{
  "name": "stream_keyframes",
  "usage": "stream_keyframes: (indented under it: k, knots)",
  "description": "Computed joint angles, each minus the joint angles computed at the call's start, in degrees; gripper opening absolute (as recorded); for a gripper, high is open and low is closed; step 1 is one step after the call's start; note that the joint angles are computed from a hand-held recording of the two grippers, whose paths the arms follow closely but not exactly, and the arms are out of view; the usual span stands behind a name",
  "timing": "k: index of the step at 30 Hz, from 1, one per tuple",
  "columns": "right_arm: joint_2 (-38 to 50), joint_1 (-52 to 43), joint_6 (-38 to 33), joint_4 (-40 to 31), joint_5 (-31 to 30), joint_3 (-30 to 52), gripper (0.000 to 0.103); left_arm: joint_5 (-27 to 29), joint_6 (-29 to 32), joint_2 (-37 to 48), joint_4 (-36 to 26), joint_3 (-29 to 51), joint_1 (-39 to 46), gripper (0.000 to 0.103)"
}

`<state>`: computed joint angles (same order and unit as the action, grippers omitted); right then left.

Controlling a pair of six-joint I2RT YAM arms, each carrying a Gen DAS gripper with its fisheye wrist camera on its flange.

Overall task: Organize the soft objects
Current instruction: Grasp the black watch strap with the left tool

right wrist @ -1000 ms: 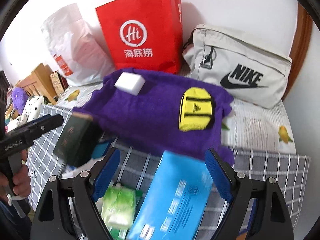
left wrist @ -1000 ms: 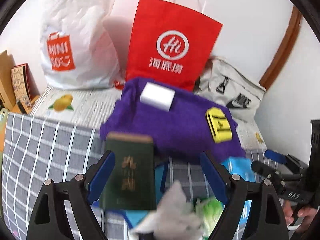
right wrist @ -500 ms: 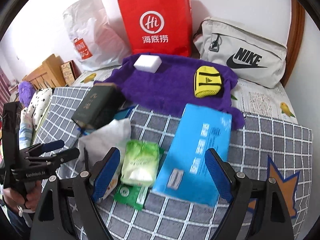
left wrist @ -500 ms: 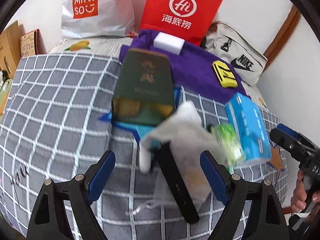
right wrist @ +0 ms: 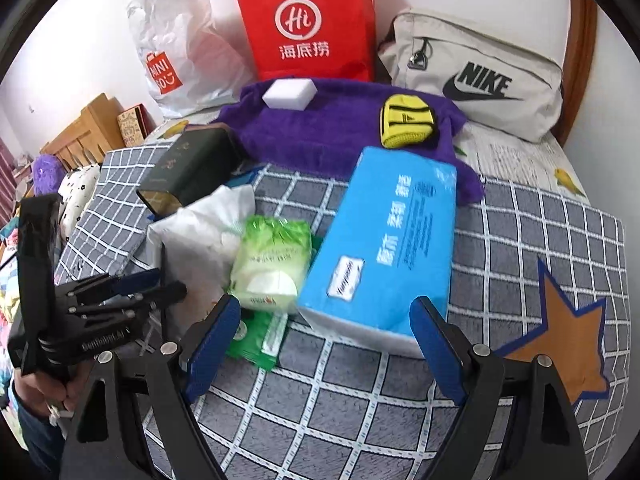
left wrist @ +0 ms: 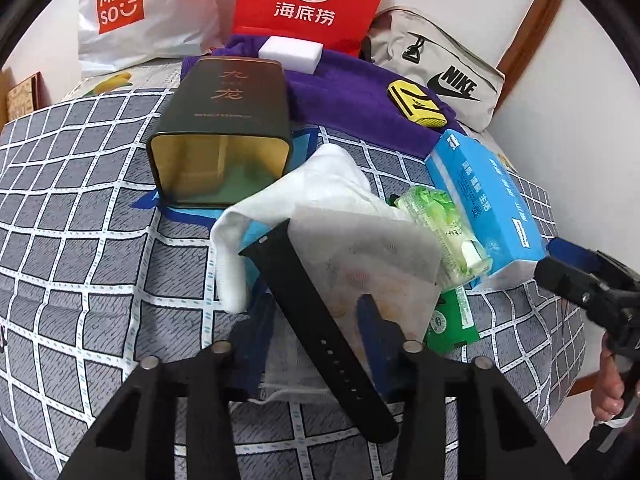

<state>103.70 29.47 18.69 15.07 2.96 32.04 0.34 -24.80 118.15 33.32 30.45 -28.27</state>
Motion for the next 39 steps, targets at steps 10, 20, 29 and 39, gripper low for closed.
stream_keyframes:
  k: [10,20,29,39]
  knots:
    - [0.45,0.34,0.86,1.51,0.39,-0.87,0.086,3.54,3.08,-3.94,2.33,-5.02,4.85,0.029]
    - [1.0,1.91,1.22,1.73,0.53,-0.53,0.086,6.72,4.05,-2.67,1.13,-4.26,7.03,0.024]
    - [1.42,2.42,1.24,1.66,0.88,-0.52,0.086,7.75,3.04,-0.98,2.45,-4.15,7.59,0.008]
    - [1.58,3.03,1.44,2.26,0.78,-0.48,0.086,9.25,3.72,-0.7,5.56,-5.57,9.0,0.005]
